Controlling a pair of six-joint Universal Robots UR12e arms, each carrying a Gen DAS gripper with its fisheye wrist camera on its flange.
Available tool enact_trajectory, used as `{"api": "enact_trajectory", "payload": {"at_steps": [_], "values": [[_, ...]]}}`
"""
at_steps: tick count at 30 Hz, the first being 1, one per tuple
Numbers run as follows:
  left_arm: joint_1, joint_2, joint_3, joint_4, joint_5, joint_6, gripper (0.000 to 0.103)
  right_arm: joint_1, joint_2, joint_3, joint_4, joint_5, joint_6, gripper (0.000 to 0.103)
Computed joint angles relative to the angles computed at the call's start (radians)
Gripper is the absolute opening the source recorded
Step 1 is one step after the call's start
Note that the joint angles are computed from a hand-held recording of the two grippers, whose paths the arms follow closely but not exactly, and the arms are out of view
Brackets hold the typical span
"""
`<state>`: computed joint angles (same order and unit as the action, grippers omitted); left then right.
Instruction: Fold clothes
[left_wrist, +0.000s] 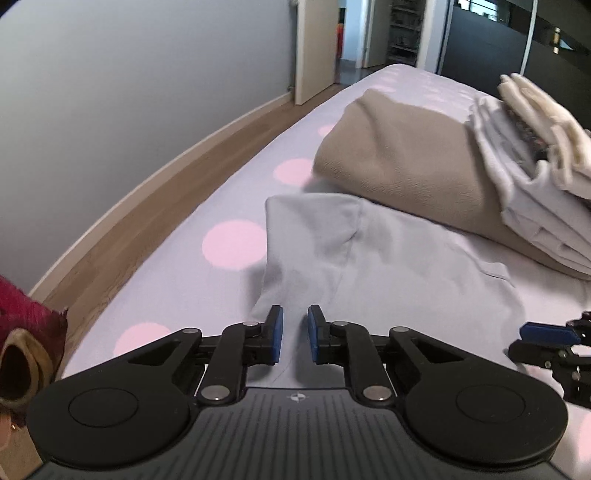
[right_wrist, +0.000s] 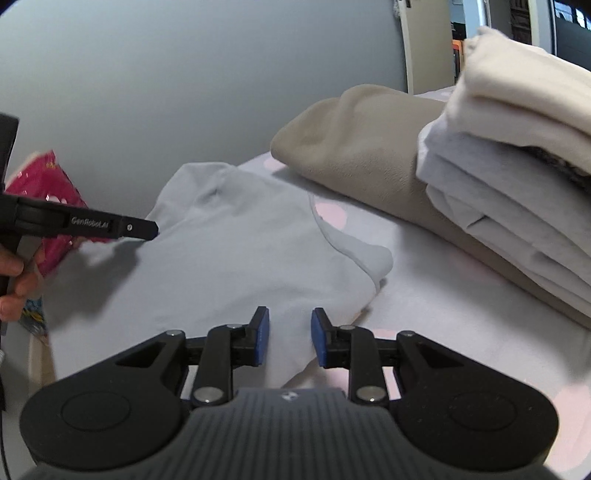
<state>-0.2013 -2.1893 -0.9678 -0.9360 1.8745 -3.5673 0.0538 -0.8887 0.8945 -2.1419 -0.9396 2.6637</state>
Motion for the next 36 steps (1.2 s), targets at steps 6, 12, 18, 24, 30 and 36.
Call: {"api": "enact_trajectory", "payload": {"at_steps": [6,12,18,24,30,36], "values": [[0.006,-0.009,-0.007,0.004,-0.003,-0.035,0.013,0.012,0.021,-0.022,0.010,-0.014,0.001,0.032],[-0.020,-0.009,0.017,-0.026,0.061,-0.050,0.013,0.002,0.008,-0.034,0.069,-0.001,-0.022,0.033],[-0.080,0.006,0.053,-0.071,0.165,-0.070,0.027,-0.024,-0.049,-0.001,0.138,0.027,-0.112,0.042],[-0.163,0.006,0.120,-0.130,0.317,-0.075,0.050,-0.068,-0.133,0.076,0.116,0.085,-0.213,0.058],[-0.229,-0.007,0.196,-0.233,0.367,-0.224,0.063,-0.122,-0.208,0.145,0.109,0.137,-0.296,0.069],[-0.288,-0.017,0.224,-0.300,0.428,-0.343,0.074,-0.181,-0.270,0.212,0.127,0.165,-0.351,0.075]]}}
